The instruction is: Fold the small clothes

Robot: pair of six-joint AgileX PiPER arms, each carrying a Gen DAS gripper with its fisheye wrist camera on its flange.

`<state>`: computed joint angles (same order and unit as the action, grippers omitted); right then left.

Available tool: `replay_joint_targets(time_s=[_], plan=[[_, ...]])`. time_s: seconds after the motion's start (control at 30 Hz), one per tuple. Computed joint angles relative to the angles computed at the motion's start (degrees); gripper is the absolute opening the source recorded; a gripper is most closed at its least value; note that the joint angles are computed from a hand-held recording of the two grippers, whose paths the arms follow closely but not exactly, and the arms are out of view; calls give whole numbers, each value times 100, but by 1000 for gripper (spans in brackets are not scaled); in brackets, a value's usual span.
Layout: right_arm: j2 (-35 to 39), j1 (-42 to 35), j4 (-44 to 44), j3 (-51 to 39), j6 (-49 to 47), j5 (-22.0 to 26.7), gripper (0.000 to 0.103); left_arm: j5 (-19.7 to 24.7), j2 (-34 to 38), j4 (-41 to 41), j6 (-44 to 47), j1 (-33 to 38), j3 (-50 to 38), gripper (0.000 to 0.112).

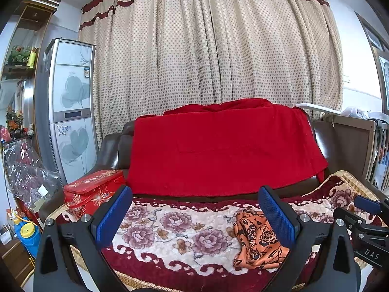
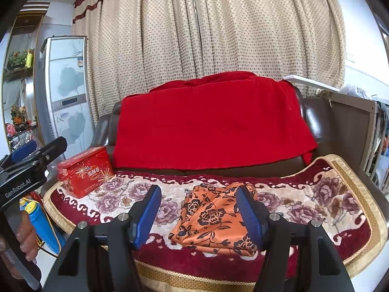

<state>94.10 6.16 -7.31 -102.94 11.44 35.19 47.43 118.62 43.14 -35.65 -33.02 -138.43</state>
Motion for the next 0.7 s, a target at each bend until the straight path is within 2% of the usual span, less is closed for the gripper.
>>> replay_joint_targets(time_s=[0.6, 0.7], plan=[[69, 66, -142, -62, 87, 17, 68, 28, 6, -118, 140, 7, -42, 103], [59, 82, -200, -71, 129, 21, 68, -78, -138, -21, 10, 0, 203, 103]])
